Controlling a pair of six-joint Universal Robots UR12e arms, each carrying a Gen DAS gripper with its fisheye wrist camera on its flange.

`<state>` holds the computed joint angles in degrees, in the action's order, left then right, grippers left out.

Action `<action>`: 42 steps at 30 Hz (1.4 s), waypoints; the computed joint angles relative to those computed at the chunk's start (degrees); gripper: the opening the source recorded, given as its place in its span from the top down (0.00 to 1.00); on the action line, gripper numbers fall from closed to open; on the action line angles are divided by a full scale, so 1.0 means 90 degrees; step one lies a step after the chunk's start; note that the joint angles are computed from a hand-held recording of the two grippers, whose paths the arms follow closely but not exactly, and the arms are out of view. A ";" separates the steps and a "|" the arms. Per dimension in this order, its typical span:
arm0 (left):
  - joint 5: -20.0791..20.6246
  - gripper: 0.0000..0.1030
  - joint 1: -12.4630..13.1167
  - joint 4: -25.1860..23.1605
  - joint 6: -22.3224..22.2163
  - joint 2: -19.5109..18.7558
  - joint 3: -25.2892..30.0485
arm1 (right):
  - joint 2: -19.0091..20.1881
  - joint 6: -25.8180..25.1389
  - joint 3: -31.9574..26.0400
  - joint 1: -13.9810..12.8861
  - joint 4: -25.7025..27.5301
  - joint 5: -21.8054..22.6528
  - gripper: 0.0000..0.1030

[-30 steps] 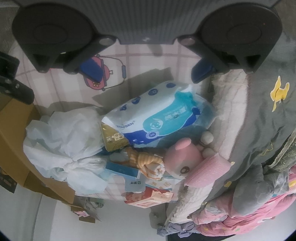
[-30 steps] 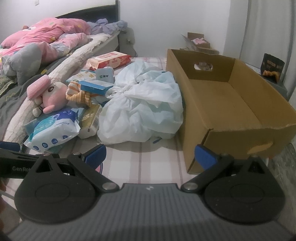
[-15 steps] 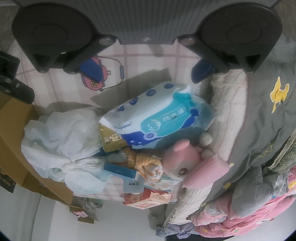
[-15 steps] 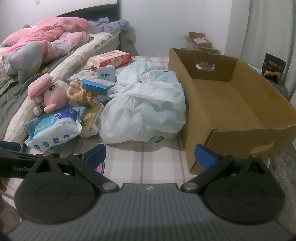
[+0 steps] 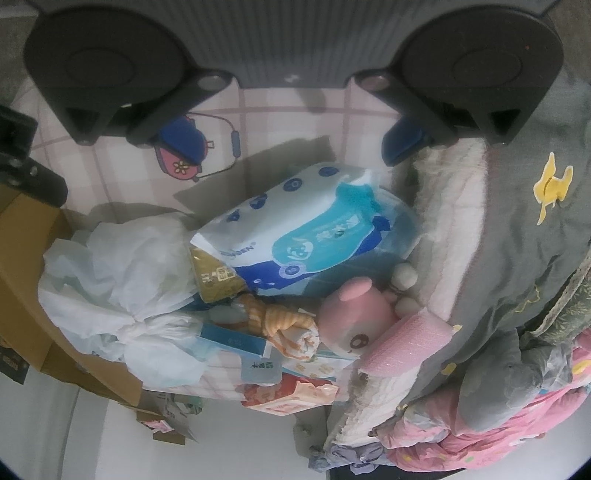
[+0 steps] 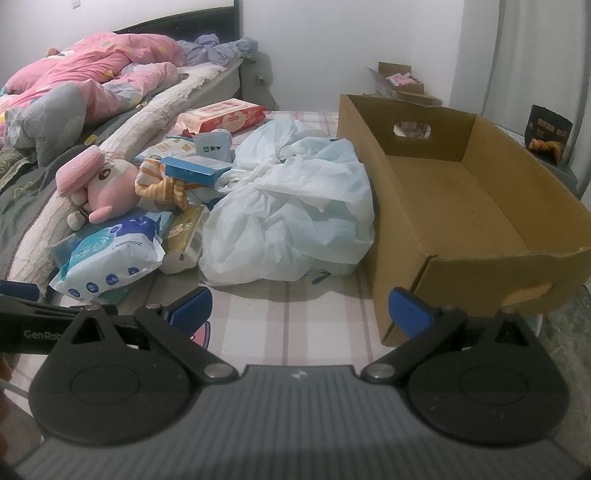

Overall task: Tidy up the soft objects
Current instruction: 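Grasp the pink foam pad with the right tool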

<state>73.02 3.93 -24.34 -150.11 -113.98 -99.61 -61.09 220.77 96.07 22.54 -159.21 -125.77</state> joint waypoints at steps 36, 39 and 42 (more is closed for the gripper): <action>-0.1645 0.10 0.0492 -0.1096 -0.1495 -0.1545 0.2788 | 0.2278 -0.3243 -0.4825 -0.1194 0.1194 0.5086 0.01; -0.1635 0.13 0.0461 -0.1449 -0.1515 -0.1722 0.3093 | 0.2772 -0.2881 -0.5551 -0.1315 0.1746 0.5821 0.01; -0.1762 0.22 0.0452 -0.1763 -0.1543 -0.1880 0.3338 | 0.3166 -0.2859 -0.6167 -0.1374 0.2313 0.6308 0.03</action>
<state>57.17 8.00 -40.21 -164.00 -130.90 -69.57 -32.60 195.04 40.57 10.17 -138.40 -68.99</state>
